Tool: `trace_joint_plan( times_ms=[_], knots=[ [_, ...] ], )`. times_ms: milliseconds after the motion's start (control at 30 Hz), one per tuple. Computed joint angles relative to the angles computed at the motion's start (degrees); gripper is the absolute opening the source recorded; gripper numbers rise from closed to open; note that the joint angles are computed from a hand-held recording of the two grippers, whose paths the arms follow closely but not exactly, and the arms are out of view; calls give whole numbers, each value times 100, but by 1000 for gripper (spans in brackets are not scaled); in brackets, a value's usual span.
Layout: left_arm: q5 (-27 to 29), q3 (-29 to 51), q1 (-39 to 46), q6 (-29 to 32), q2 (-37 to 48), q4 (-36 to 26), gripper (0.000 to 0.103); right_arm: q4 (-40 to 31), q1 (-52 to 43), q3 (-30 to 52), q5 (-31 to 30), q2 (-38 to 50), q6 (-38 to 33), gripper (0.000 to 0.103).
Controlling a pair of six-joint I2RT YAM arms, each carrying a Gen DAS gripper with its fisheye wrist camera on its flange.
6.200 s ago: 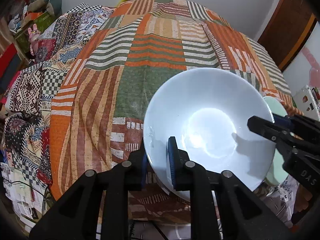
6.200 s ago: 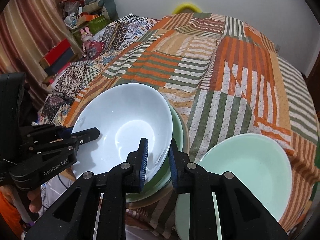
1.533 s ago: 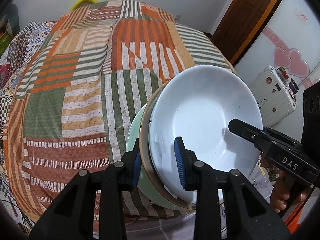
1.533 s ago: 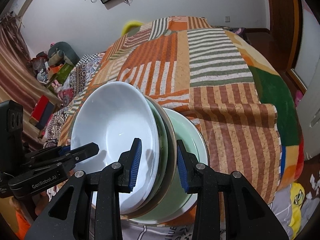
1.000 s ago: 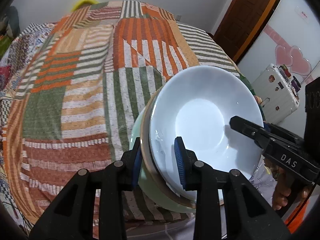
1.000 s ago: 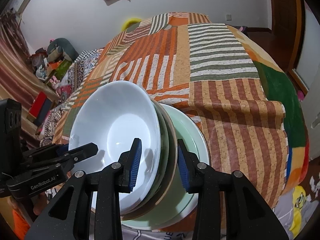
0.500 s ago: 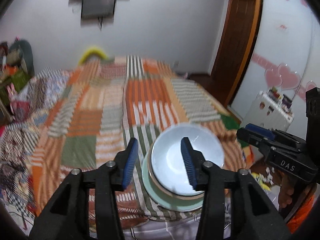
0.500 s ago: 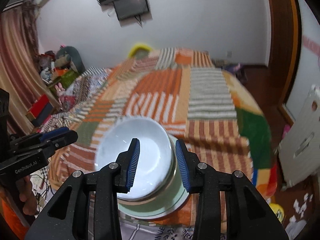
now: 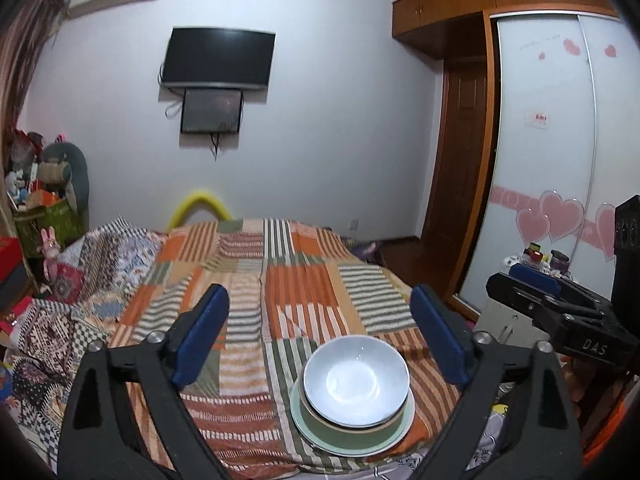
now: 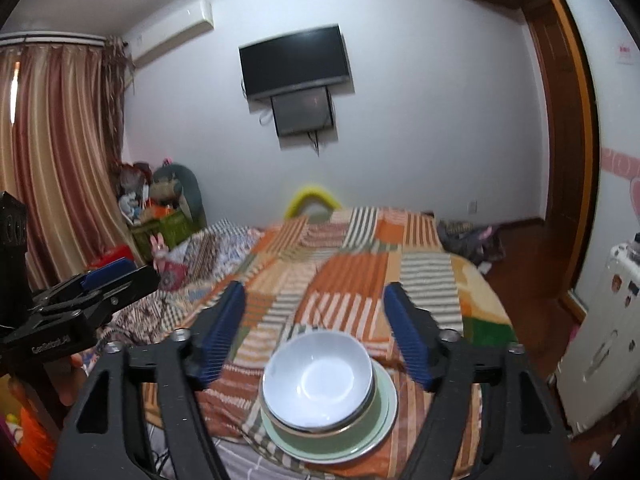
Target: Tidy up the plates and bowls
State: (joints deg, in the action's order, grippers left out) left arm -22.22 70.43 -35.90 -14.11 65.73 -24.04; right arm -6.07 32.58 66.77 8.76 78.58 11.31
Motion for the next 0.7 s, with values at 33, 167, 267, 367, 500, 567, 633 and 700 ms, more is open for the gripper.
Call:
trace_joint_plan(
  times_ms=[33,167,267,367,500,567,633,700],
  knots=[
    [-67,-40,-42,33,-55,47,99,74,18,-23,45,-18,-28,80],
    [-220,-136,-97,126,-160,150,101,346,31,-72,41,18,-49,89],
    [-253,-159,-112,129,-174,150,102,489,53,-97,58,48,-68,98],
    [-251,-207,-106,120,-188,173,102,629,129,-184,230,3,-130,102],
    [-319,-265,-161,145,-223,188,102,647,171,-243,301,-37,-147,102],
    [-380,-284,-189,161,-218,213,102,628,171,-242,290,-48,-132,102],
    [-405,-304,-208,180,-232,220,102,636,168,-318,293,-118,-118,102],
    [-424,-312,-229,183,-240,217,102,624,178,-377,306,-185,-109,102]
  ],
)
